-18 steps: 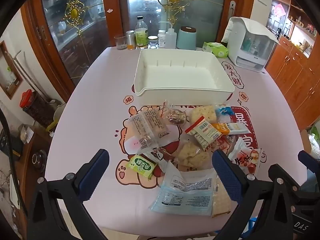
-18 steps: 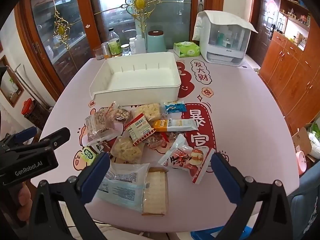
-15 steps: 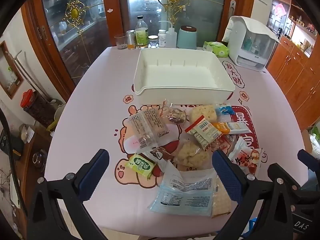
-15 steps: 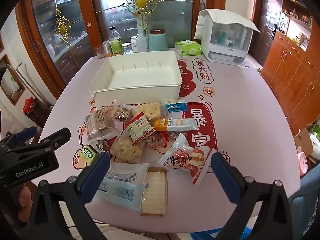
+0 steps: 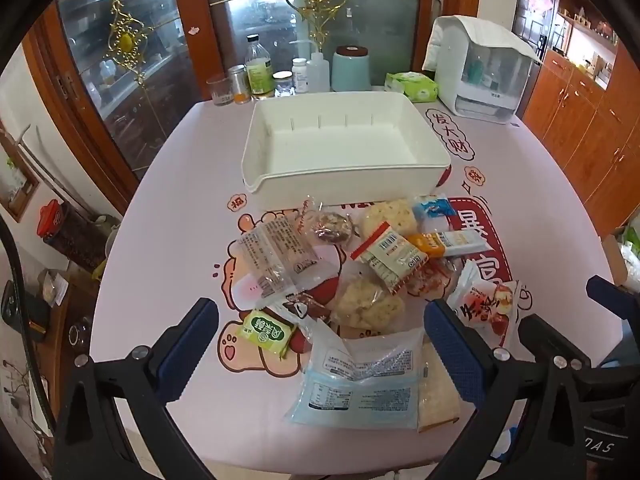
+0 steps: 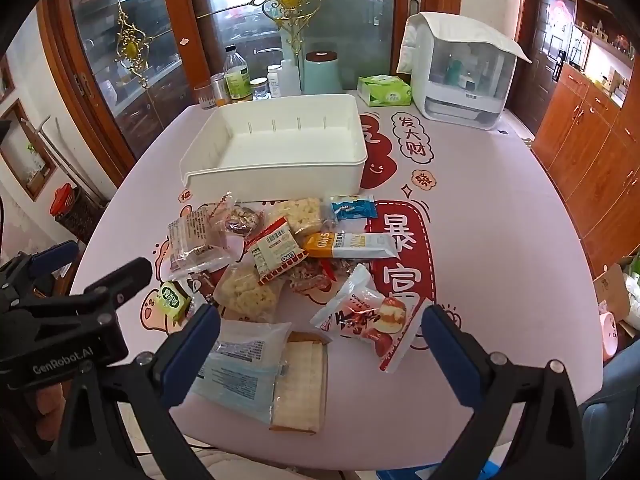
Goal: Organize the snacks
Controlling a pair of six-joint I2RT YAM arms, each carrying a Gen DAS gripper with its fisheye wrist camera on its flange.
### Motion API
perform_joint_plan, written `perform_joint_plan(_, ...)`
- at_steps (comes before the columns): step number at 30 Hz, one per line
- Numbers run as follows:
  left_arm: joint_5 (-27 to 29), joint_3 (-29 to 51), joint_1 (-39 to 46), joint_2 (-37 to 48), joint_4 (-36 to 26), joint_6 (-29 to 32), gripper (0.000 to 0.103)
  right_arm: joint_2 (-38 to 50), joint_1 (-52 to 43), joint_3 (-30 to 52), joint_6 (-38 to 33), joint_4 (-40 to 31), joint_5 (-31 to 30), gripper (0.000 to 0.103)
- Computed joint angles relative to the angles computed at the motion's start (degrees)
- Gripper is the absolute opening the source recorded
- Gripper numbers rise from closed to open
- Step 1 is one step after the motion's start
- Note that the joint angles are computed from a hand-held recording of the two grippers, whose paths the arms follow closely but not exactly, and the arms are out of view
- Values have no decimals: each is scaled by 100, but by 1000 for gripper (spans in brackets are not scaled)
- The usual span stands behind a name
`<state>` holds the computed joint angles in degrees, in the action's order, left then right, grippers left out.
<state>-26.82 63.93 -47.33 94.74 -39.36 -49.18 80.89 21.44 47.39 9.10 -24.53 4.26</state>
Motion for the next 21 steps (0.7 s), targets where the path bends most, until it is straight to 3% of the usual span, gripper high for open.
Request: perform_joint_plan(21, -411, 284, -327, 106, -444, -462, 97, -69, -214, -70, -428, 13, -483, 101)
